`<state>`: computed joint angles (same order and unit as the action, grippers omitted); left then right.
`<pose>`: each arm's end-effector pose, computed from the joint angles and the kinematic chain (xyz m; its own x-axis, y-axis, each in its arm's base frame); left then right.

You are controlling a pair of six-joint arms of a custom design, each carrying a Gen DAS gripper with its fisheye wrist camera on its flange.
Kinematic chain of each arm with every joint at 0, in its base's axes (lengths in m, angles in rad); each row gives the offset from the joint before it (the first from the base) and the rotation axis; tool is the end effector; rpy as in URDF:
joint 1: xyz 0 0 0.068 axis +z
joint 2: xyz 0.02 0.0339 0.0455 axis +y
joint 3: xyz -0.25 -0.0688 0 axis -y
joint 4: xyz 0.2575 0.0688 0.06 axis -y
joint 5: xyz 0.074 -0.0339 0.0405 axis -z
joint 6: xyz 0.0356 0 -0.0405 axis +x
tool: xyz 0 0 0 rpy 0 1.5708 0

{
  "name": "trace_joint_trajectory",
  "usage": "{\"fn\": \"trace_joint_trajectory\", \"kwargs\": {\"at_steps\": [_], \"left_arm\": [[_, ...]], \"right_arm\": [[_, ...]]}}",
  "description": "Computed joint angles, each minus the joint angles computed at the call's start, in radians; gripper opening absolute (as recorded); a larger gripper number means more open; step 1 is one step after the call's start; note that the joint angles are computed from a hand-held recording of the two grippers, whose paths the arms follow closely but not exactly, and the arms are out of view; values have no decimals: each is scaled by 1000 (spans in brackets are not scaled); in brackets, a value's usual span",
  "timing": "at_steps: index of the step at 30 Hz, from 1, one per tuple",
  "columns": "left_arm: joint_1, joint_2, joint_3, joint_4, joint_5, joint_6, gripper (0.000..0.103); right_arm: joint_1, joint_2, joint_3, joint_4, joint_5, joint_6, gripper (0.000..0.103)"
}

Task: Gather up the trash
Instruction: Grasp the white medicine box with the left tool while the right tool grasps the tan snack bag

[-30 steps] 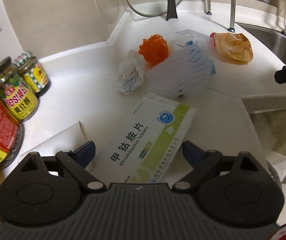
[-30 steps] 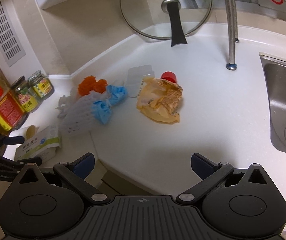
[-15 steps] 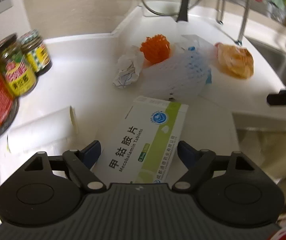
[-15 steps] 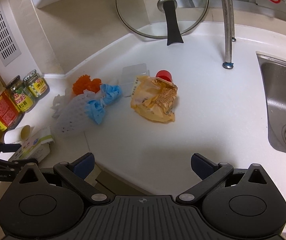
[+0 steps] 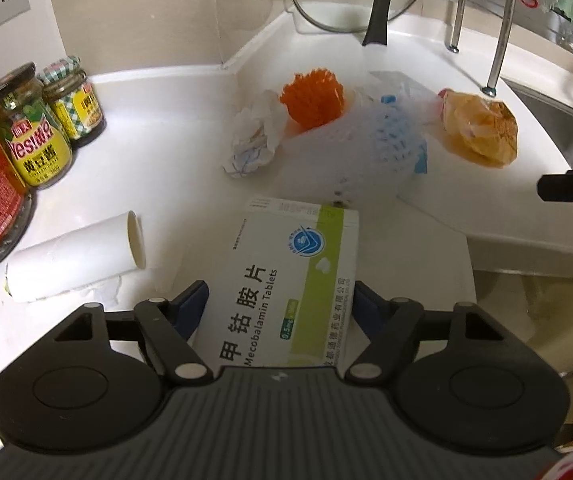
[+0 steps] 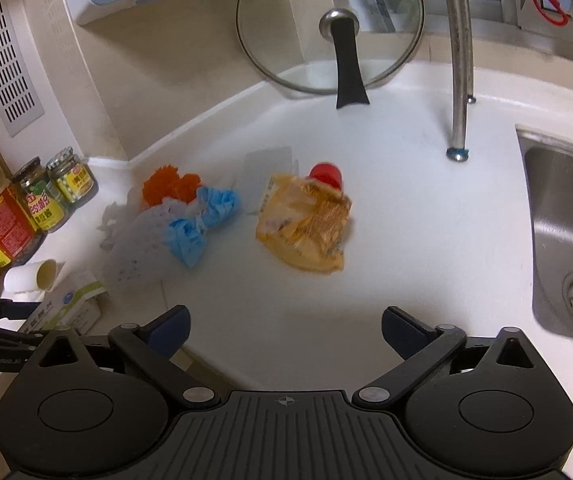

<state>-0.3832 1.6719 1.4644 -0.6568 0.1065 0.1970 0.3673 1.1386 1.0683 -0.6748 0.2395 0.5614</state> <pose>0.3516 -0.1458 0.2847 -0.6065 0.4544 -0.6524 0.5654 0.8234 0.0478 0.2421 0.0841 0.3087 -0.6348 0.3099 -0.7078 0.1793 0.9501 0.2551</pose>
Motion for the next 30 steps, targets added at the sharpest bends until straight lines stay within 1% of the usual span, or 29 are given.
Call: {"fn": "trace_joint_trajectory", "kwargs": {"at_steps": [4, 6, 7, 9, 12, 14, 15, 16, 18, 19, 20, 21, 22, 24, 25, 26, 30], "left_arm": [[-5, -23, -12, 24, -13, -28, 74], [-2, -32, -14, 32, -14, -51, 74], [-2, -34, -10, 32, -16, -65, 74], [0, -38, -4, 35, -23, -88, 74], [1, -33, 16, 31, -33, -113, 74], [-2, -34, 21, 36, -50, -127, 74], [-5, -33, 25, 38, -59, -134, 74], [-6, -32, 27, 39, -65, -141, 74], [-6, -31, 33, 39, -68, -154, 74], [-7, -30, 36, 38, -75, -163, 74], [-9, -31, 38, 37, -79, -169, 74], [-10, -34, 37, 38, -83, -174, 74], [-12, -37, 36, 39, -86, -179, 74], [-19, -49, 27, 39, -96, -187, 74], [-22, -57, 21, 41, -101, -191, 74], [-26, -66, 15, 42, -106, -197, 74], [-48, -110, -15, 38, -120, -227, 74]], "right_arm": [[-44, 8, -6, 49, -6, -34, 85], [-68, 19, -9, 84, -2, -45, 79], [-82, 24, -9, 101, -5, -46, 78], [-110, 35, -12, 143, -13, -40, 70], [-149, 53, -23, 216, -41, -33, 65], [-165, 85, -6, 227, -48, -42, 62], [-167, 102, 4, 224, -46, -45, 57], [-172, 113, 8, 226, -54, -44, 53], [-187, 124, 4, 235, -90, -35, 41], [-194, 121, -5, 242, -106, -29, 37], [-199, 115, -15, 254, -122, -25, 26], [-201, 111, -15, 244, -129, -20, 22], [-200, 98, -29, 258, -130, -20, 21], [-192, 76, -42, 266, -117, -37, 13], [-188, 62, -47, 267, -110, -44, 13], [-185, 45, -53, 270, -107, -49, 4], [-166, -27, -61, 246, -96, -61, 4]]}}
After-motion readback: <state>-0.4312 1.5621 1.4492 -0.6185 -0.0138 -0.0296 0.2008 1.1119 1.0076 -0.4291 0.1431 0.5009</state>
